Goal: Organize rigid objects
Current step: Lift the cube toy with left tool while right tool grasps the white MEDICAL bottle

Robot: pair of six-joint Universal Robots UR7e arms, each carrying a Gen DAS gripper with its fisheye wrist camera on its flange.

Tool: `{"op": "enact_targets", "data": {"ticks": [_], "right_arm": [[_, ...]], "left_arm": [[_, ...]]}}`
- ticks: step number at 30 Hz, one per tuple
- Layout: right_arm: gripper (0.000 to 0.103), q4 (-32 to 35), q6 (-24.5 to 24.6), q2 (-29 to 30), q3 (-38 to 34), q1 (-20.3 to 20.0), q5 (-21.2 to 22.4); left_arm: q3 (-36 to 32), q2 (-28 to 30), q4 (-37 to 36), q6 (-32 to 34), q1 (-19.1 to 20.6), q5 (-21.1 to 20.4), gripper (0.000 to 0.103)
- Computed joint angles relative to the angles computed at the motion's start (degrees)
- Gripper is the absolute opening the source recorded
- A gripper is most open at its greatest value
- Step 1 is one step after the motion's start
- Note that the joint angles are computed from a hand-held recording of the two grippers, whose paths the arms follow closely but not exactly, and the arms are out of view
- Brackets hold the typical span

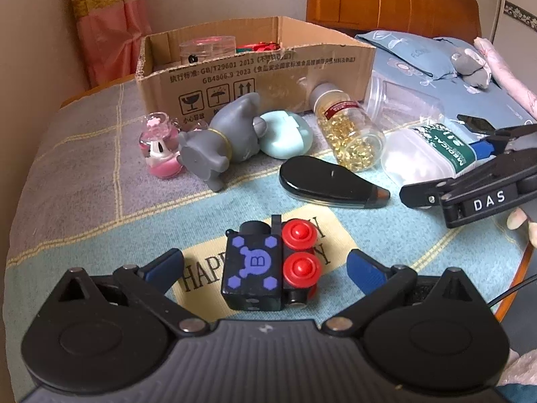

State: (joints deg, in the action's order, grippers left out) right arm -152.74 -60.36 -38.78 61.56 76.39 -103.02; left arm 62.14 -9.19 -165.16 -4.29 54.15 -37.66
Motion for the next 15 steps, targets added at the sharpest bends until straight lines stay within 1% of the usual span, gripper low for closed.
{"op": "enact_targets", "data": {"ticks": [4,6,9,11,14,15], "right_arm": [[0.103,-0.4,-0.3,-0.1,0.2,-0.2,0.7],[0.103,-0.6,-0.4,-0.1,0.3,-0.3,0.9],[0.103,-0.9,-0.4,0.0,0.3,-0.4,1.3],[0.103,-1.1,-0.3,-0.1,0.5,-0.3,1.3],[0.103,-1.4,0.0,-0.4,0.9,-0.2,2.0],[0.103,-1.3,0.2,-0.4,0.8,-0.1,2.2]], "left_arm": [[0.0,-0.1,0.7,-0.5,-0.1,0.1,0.102],[0.1,-0.3,1.3,-0.9,-0.2,0.0,0.100],[0.7,-0.5,0.7,-0.1,-0.5,-0.5,0.089],[0.8,-0.6,0.7,-0.2,-0.7,-0.6,0.076],[0.7,-0.9,1.0,0.2,-0.7,-1.3,0.069],[0.7,-0.9,1.1,0.1,-0.7,-1.2,0.068]]}}
